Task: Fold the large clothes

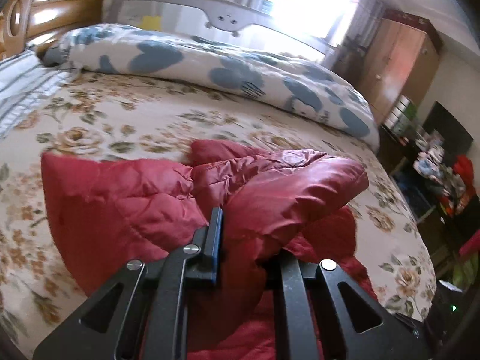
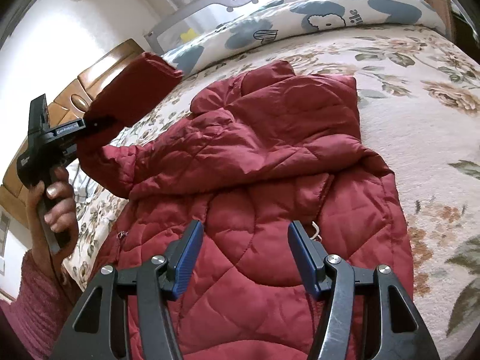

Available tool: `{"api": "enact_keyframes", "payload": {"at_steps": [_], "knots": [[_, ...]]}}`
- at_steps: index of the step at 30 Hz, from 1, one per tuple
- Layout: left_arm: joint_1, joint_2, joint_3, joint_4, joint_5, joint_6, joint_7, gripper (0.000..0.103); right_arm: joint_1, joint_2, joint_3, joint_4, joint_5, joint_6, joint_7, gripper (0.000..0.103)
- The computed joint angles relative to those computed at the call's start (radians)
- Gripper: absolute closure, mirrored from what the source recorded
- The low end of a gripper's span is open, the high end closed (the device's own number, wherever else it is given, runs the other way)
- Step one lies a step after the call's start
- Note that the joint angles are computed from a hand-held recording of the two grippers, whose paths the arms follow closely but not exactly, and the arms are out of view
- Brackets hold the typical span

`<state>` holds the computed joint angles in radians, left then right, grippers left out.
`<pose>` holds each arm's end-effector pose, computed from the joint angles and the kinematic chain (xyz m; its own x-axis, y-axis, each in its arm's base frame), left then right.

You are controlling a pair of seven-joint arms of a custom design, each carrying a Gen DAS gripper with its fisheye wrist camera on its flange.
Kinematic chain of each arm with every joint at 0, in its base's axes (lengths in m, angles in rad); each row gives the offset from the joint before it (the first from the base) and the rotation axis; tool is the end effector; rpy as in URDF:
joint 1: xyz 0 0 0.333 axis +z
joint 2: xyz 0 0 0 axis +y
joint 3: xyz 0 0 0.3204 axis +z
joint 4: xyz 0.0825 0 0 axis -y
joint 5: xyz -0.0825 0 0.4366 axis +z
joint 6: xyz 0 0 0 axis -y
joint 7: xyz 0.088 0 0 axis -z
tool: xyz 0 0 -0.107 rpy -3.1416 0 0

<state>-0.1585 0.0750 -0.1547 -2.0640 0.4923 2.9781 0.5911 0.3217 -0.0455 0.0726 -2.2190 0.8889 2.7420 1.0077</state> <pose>0.6112 -0.2305 0.4689 0.0738 -0.9431 0.3242 -0.6688 -0.2880 -0.6854 0.5636 0.2016 0.4225 0.3284 -0.8556 -0.4002 -0.8265 -0.0552 -0.5602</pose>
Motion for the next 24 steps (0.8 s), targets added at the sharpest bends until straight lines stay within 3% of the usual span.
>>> {"api": "enact_keyframes", "payload": {"at_steps": [7, 11, 15, 24], "knots": [[-0.039, 0.093, -0.025, 0.072, -0.036, -0.005, 0.057, 0.093, -0.012, 0.003, -0.011, 0.012, 0.059, -0.020, -0.014, 0.043], [-0.032, 0.153, -0.064, 0.111, -0.147, -0.015, 0.165, 0.093, -0.026, 0.013, -0.020, 0.036, 0.104, -0.046, -0.024, 0.041], [-0.063, 0.176, -0.049, 0.122, -0.153, -0.016, 0.191, 0.093, -0.049, 0.038, -0.029, 0.079, 0.171, -0.081, -0.039, 0.041], [-0.094, 0.189, -0.038, 0.131, -0.152, -0.040, 0.238, 0.093, -0.140, 0.217, -0.020, 0.305, 0.360, -0.256, -0.031, 0.041]]}}
